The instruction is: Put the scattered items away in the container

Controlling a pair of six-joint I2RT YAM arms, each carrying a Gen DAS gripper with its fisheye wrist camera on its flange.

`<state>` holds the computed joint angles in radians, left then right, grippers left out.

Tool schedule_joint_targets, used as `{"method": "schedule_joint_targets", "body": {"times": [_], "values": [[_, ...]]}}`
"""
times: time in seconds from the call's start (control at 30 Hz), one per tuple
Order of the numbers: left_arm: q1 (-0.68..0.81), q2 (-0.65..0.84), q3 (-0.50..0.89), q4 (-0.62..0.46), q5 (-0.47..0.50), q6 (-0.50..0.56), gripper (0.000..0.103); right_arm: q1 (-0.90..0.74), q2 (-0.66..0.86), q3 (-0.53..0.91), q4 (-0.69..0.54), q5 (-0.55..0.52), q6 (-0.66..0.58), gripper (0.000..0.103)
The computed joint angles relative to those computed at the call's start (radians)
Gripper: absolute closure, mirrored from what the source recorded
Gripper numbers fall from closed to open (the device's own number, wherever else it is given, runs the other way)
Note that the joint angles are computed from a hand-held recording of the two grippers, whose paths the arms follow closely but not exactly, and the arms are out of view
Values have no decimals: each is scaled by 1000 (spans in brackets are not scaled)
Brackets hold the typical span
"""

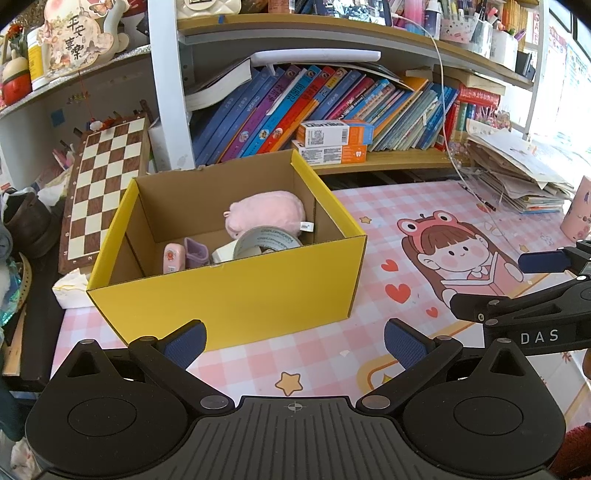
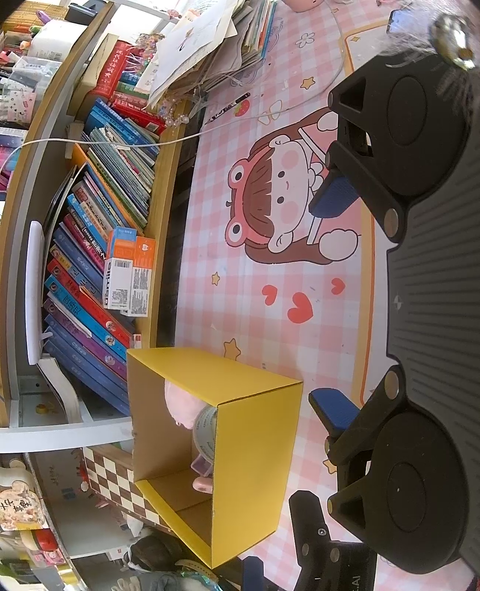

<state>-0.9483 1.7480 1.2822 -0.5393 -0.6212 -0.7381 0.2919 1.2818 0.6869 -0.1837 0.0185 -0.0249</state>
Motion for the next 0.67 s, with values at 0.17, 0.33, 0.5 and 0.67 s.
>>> {"method": "schedule_joint_targets", "body": {"times": [0.17, 0.33, 0.5, 0.67], "values": [[-2, 0, -1, 4, 0, 1, 0, -1, 0, 0, -1, -2, -2, 3], [-4, 9, 6, -2, 3, 3, 0, -1, -1, 0, -2, -4, -4, 3], [-13, 12, 2, 5, -22, 4, 0, 6, 1, 1, -3, 1, 1, 3], [-12, 15, 8, 0, -23, 11, 0, 3, 8, 5, -4, -3, -1, 3]]}}
